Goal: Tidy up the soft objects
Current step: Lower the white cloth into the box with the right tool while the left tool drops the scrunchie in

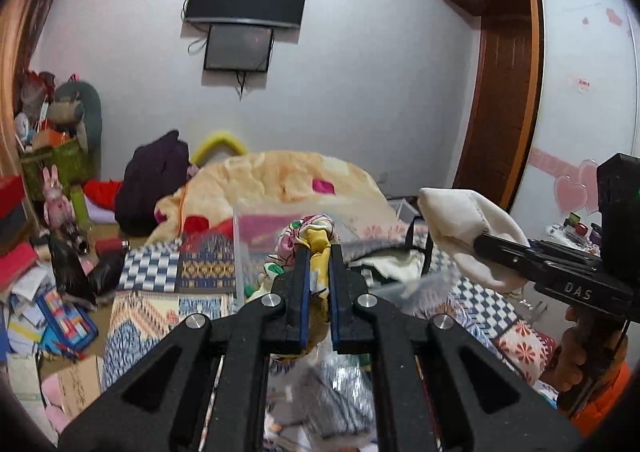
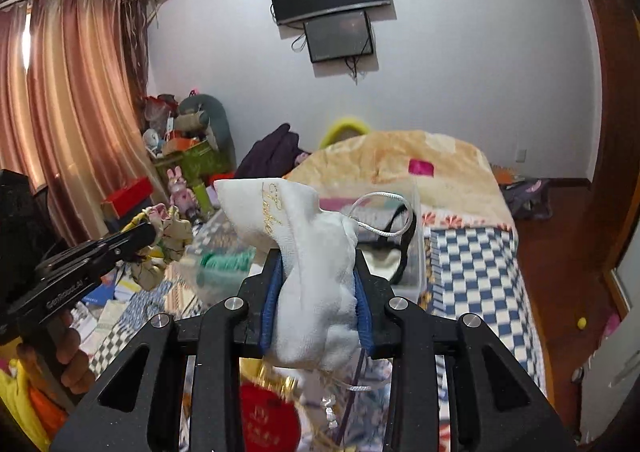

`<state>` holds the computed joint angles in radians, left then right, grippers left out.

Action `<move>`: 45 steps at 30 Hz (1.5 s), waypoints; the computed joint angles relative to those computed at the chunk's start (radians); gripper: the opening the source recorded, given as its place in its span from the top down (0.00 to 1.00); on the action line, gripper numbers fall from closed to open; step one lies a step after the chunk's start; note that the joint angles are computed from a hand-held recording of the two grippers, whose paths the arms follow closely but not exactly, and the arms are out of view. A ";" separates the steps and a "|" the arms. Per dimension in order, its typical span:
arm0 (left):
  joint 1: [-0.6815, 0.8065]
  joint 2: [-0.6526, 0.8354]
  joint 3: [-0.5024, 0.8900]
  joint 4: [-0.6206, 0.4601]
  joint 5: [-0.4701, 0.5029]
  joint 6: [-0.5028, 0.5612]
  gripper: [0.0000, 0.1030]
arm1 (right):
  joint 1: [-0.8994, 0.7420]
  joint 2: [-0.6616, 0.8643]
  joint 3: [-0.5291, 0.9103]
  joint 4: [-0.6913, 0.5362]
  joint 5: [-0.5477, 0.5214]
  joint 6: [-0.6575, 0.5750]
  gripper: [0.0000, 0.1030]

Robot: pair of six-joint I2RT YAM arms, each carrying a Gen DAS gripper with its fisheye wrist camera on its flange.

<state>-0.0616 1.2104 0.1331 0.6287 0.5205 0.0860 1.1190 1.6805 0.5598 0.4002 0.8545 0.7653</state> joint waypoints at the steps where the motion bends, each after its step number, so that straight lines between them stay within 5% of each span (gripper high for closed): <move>1: -0.008 0.014 0.005 0.014 -0.008 -0.004 0.93 | -0.004 0.003 0.003 0.005 0.003 -0.005 0.71; 16: -0.187 0.420 0.202 0.148 -0.211 -0.014 0.93 | -0.131 0.115 0.081 0.058 -0.096 -0.061 0.71; 31: -0.212 0.552 0.321 0.042 -0.176 -0.018 0.92 | -0.184 0.210 0.185 -0.041 -0.209 -0.078 0.69; 36: -0.213 0.521 0.305 0.031 -0.169 -0.011 0.86 | -0.174 0.208 0.208 -0.100 -0.193 -0.085 0.62; 41: -0.203 0.456 0.273 0.028 -0.149 -0.012 0.70 | -0.154 0.176 0.189 -0.119 -0.153 -0.081 0.39; 45: -0.190 0.389 0.240 0.024 -0.138 -0.013 0.56 | -0.130 0.125 0.154 -0.114 -0.111 -0.072 0.30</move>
